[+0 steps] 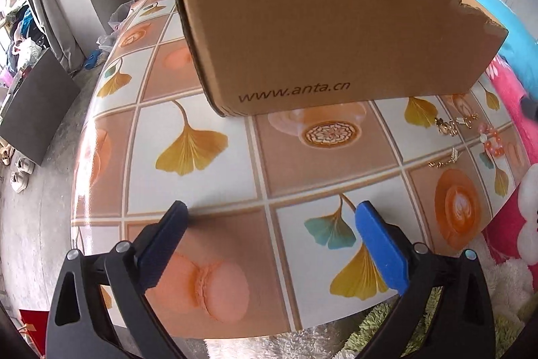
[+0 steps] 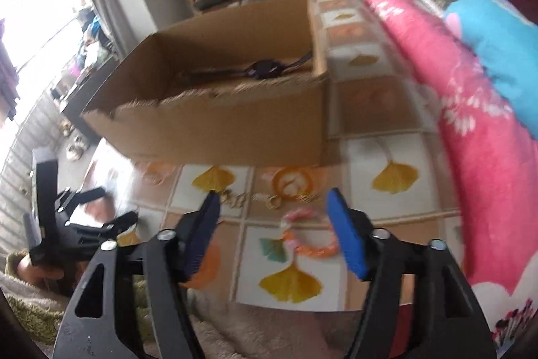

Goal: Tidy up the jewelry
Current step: 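Withdraw both tools from the box toward the gold charms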

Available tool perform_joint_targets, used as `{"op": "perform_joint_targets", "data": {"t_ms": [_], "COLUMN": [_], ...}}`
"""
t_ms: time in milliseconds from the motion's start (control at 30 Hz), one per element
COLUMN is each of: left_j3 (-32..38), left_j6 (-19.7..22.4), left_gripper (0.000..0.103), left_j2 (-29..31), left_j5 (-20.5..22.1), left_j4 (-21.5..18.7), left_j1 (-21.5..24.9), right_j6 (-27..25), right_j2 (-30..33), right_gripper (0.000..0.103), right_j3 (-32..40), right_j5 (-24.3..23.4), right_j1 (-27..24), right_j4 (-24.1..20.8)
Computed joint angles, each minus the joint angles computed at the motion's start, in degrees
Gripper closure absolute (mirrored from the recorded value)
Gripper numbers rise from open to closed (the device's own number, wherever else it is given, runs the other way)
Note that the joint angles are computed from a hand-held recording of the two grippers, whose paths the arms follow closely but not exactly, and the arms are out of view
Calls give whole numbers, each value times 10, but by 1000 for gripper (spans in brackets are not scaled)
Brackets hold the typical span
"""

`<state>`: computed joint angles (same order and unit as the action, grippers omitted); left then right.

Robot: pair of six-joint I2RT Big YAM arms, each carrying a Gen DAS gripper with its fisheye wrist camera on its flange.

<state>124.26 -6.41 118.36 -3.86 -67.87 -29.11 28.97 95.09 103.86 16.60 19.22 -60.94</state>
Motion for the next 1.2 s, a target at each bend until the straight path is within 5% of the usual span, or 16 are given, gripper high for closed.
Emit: {"op": "perform_joint_targets", "data": {"t_ms": [100,267,400,567,633,900,1067,1200], "left_j3": [14,18,20,15,21,25,30,5], "left_j6": [-4,-10,-17,-19,-19,-20,-23,-16], "left_gripper": [4,4,4,4,4,4,4,6], "left_j2": [6,7,8,6,9,11,13,-7], "left_j5": [-4,-7,-9,-10,-9,-9,-12,-38], "left_j4": [-16,-19,-21,-16,-21,-26,-33,-2], "left_j1": [-1,-3,-4,-3,-2,-2,-3,-13], "right_j6": [12,65,50,13,5,-4,-25,-26], "right_j2": [-10,14,36,64,66,72,61,-1], "right_gripper": [29,29,29,15,8,8,8,8], "right_j3": [-10,-11,-1,17,17,27,16,-51], "right_j5": [51,47,55,94,87,48,45,43], "right_j1": [-21,-57,-66,-53,-55,-68,-73,-65], "right_j4": [-23,-86,-99,-116,-116,-119,-97,20]}}
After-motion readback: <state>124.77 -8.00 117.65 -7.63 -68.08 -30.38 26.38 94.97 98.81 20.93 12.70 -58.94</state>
